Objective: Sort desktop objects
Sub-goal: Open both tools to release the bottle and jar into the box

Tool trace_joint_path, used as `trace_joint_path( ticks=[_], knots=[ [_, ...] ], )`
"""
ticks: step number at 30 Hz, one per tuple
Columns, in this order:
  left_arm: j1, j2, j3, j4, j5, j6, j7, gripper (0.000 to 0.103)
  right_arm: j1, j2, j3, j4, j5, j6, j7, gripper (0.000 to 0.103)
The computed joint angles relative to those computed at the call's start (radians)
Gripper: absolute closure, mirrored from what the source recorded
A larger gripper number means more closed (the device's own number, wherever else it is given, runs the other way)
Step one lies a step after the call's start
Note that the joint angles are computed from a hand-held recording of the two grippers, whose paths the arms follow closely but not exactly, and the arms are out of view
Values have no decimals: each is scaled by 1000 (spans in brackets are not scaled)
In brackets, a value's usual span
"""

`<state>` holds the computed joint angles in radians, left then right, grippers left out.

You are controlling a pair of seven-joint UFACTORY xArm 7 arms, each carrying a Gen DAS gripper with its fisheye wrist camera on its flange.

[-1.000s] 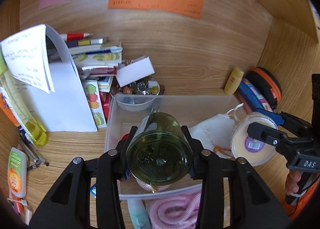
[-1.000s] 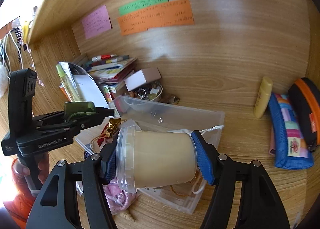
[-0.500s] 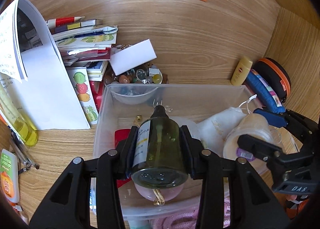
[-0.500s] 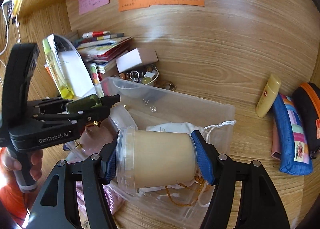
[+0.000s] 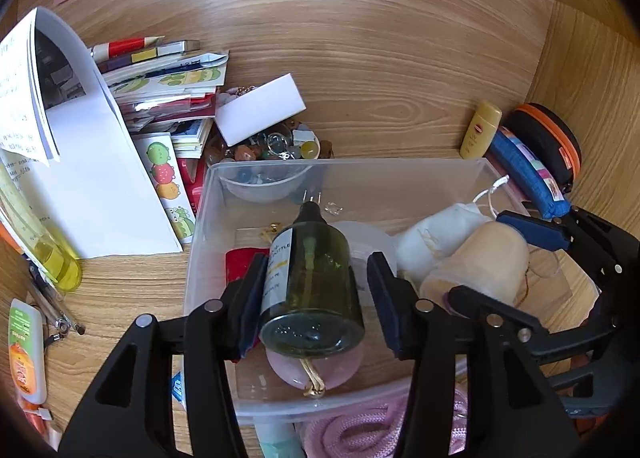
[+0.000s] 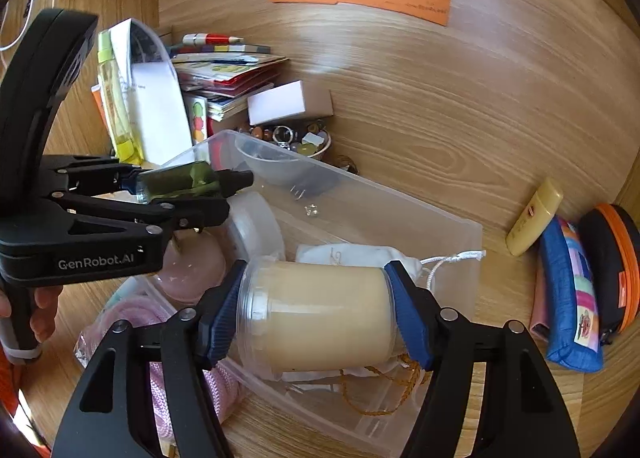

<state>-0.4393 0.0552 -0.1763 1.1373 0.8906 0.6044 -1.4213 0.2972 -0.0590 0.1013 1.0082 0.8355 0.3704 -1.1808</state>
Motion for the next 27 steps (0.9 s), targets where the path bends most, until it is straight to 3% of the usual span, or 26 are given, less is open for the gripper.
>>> trace_joint_path(
  ticks=[9,13,18,20,25,27],
  knots=[
    [-12,-44,-27,-9,28,61,-19,39,5,-35,-13,-11,22,9,-25,27],
    [-18,-64,-48,-7,52,120,-45,26,3,-55,-30,-11,41,31,-15,22],
    [-20,-106,-73,-28,64,165,-74,19,-1,-94,-45,-32,38,56,17,18],
    [-18,-131,-85,-45,67,181,-92,10,1,-114,-53,-47,33,60,31,16],
    [3,-211,-118,-113,50,179,-137,7,20,-184,-84,-100,42,75,35,14],
    [14,-245,-133,-146,37,183,-148,7,28,-214,-96,-125,47,78,36,6]
  ],
)
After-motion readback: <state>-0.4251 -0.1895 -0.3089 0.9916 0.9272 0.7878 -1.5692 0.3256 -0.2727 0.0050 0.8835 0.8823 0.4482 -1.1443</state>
